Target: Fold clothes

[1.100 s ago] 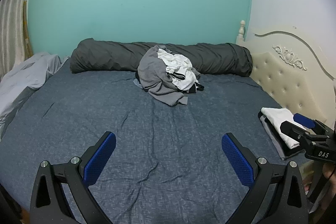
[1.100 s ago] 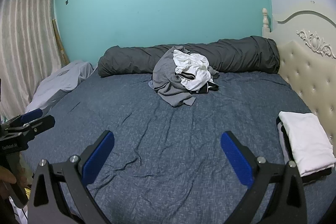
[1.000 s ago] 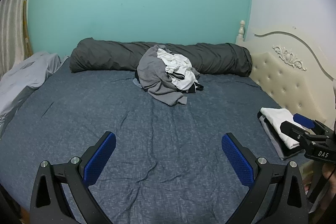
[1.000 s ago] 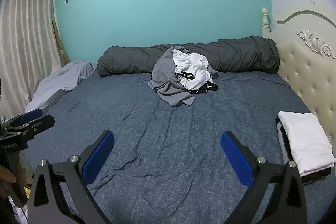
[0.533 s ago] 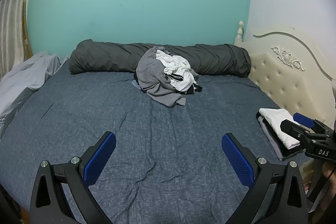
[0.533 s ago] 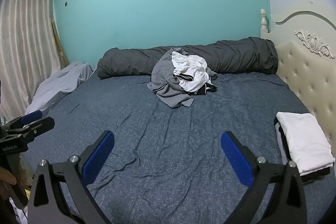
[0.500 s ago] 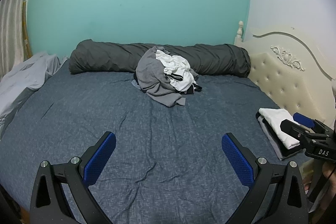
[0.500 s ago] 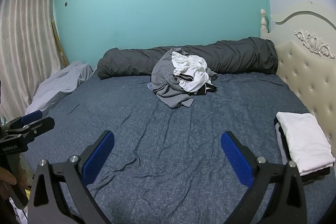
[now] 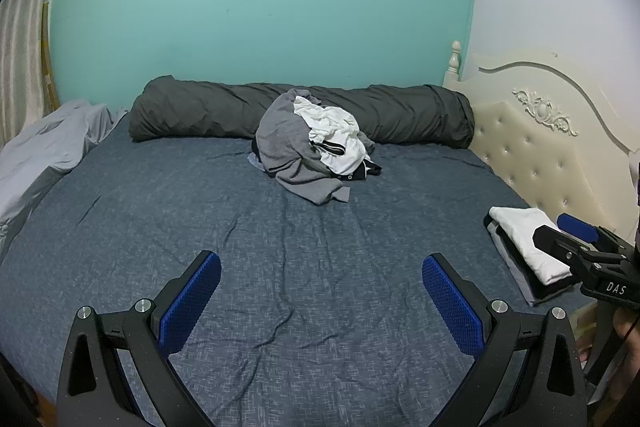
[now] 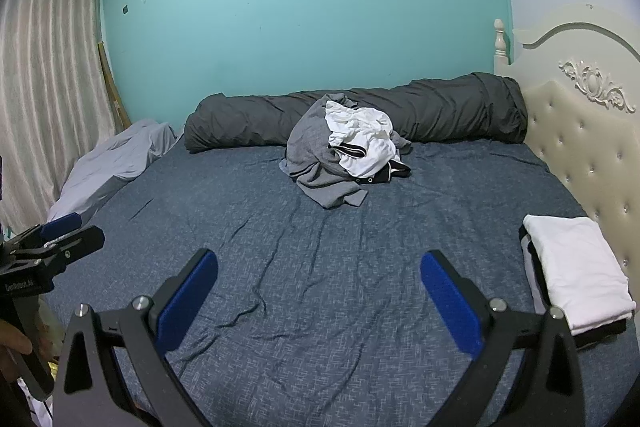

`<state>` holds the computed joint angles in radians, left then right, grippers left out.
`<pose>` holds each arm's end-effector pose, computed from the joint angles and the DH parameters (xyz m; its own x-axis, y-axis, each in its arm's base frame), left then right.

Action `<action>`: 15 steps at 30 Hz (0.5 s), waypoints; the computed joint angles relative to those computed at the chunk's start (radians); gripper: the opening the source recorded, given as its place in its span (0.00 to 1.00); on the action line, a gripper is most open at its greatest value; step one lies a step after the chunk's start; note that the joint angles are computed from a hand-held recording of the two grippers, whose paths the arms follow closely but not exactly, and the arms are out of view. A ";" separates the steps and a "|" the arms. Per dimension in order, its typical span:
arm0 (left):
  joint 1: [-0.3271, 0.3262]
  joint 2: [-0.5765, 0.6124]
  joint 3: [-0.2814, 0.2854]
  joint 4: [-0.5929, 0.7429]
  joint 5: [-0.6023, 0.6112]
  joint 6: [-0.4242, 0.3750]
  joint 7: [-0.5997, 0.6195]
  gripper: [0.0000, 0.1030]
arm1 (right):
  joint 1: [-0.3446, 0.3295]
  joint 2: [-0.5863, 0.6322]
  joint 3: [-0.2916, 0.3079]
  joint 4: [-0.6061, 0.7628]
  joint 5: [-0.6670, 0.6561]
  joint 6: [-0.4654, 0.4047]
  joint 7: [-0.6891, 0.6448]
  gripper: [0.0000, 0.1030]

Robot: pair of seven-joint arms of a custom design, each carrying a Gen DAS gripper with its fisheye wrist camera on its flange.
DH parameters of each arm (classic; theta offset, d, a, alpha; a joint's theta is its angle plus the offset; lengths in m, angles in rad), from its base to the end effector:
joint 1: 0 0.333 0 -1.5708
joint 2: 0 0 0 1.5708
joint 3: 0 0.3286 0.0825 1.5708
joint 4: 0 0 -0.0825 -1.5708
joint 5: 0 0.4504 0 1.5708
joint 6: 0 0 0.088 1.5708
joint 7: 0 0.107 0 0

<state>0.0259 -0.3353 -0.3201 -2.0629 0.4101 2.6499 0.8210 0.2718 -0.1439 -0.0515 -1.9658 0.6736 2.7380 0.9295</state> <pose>0.5366 -0.2009 0.6729 0.0939 -0.9901 0.1047 -0.5478 -0.1391 -0.8250 0.6183 0.1116 0.6341 0.4172 -0.8990 -0.1332 -0.5273 -0.1201 -0.8411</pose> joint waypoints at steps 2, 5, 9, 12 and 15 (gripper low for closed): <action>0.000 0.001 0.000 0.002 0.000 -0.002 -0.001 1.00 | 0.000 0.000 -0.001 -0.001 0.004 0.000 -0.002 0.99; -0.001 0.002 0.001 0.005 -0.001 -0.004 0.000 1.00 | 0.001 -0.001 0.001 -0.007 0.002 0.003 -0.006 0.99; -0.004 0.005 0.003 0.012 -0.004 -0.010 0.005 1.00 | 0.001 0.000 0.000 -0.005 0.000 0.002 -0.002 0.99; -0.005 0.008 0.006 0.017 -0.007 -0.014 0.007 1.00 | 0.001 0.002 0.001 -0.005 0.001 0.005 -0.004 0.99; -0.006 0.006 0.005 0.014 -0.004 -0.013 0.003 1.00 | 0.000 0.006 0.004 0.000 -0.007 0.005 0.004 0.99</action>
<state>0.0204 -0.3295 -0.3156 -2.0488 0.4065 2.6366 0.8239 0.2713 -0.1381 -0.0478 -1.9660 0.6665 2.7428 0.9339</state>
